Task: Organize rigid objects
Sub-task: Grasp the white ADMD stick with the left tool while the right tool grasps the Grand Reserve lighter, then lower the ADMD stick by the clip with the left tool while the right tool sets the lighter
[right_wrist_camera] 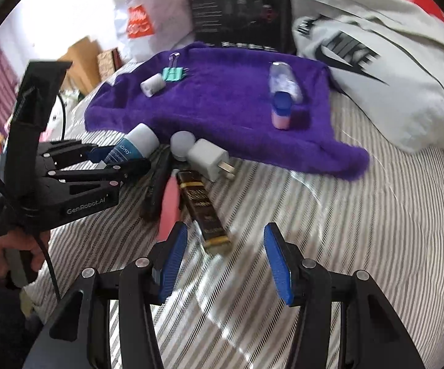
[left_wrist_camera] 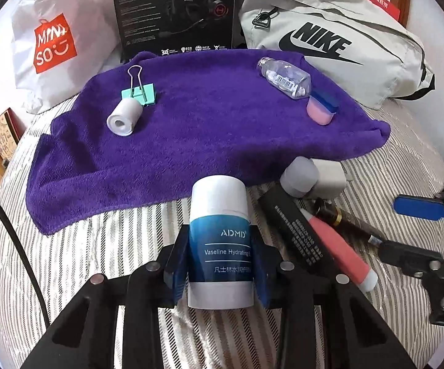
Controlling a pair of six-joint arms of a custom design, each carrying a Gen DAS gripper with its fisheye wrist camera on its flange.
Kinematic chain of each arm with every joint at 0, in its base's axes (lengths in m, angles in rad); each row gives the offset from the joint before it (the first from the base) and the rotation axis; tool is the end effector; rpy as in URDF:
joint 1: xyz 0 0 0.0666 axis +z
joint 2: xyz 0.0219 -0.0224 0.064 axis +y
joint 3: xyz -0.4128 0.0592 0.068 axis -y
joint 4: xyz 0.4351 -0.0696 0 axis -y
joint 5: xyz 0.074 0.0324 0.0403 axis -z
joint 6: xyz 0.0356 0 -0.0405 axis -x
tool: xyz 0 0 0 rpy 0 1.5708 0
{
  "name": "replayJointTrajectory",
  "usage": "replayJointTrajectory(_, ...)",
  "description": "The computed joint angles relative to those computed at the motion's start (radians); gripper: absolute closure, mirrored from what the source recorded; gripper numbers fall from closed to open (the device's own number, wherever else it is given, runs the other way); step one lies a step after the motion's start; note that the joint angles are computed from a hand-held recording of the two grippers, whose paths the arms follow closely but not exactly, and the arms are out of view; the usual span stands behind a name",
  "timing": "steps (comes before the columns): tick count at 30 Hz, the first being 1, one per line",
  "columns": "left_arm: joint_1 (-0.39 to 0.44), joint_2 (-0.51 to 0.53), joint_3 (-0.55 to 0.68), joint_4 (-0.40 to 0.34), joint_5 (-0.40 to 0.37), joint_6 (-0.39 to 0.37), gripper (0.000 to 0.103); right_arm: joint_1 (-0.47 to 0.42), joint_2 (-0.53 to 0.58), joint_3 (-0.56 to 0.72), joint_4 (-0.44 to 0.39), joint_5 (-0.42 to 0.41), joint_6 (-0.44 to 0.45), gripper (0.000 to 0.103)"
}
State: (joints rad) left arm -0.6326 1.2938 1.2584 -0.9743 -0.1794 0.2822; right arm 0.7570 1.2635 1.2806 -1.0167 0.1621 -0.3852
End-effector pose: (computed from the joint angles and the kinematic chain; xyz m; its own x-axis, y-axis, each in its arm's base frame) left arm 0.3802 -0.2714 0.4384 -0.7965 0.2442 -0.5531 0.2950 0.9555 -0.0031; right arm 0.3355 0.3085 0.4602 -0.7975 -0.2433 -0.5520 -0.3395 0.9374 0.0773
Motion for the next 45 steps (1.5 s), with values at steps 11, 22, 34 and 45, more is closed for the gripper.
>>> replayJointTrajectory(11, 0.017, -0.023, -0.02, 0.031, 0.05, 0.03, 0.069, 0.011, 0.109, 0.063, -0.011, 0.018, 0.172, 0.067)
replayJointTrajectory(22, 0.027, -0.064, -0.051, 0.001, 0.055, 0.002, 0.069, -0.033, 0.011, -0.016, -0.022, -0.068, -0.071, 0.081)
replayJointTrajectory(34, 0.018, -0.063, -0.055, 0.007, 0.026, -0.006, 0.069, 0.041, 0.051, 0.024, -0.135, 0.099, -0.07, 0.079)
replayJointTrajectory(45, 0.001, -0.064, -0.058, 0.012, -0.015, 0.004, 0.069, 0.035, 0.038, 0.012, -0.127, 0.079, -0.033, 0.077)
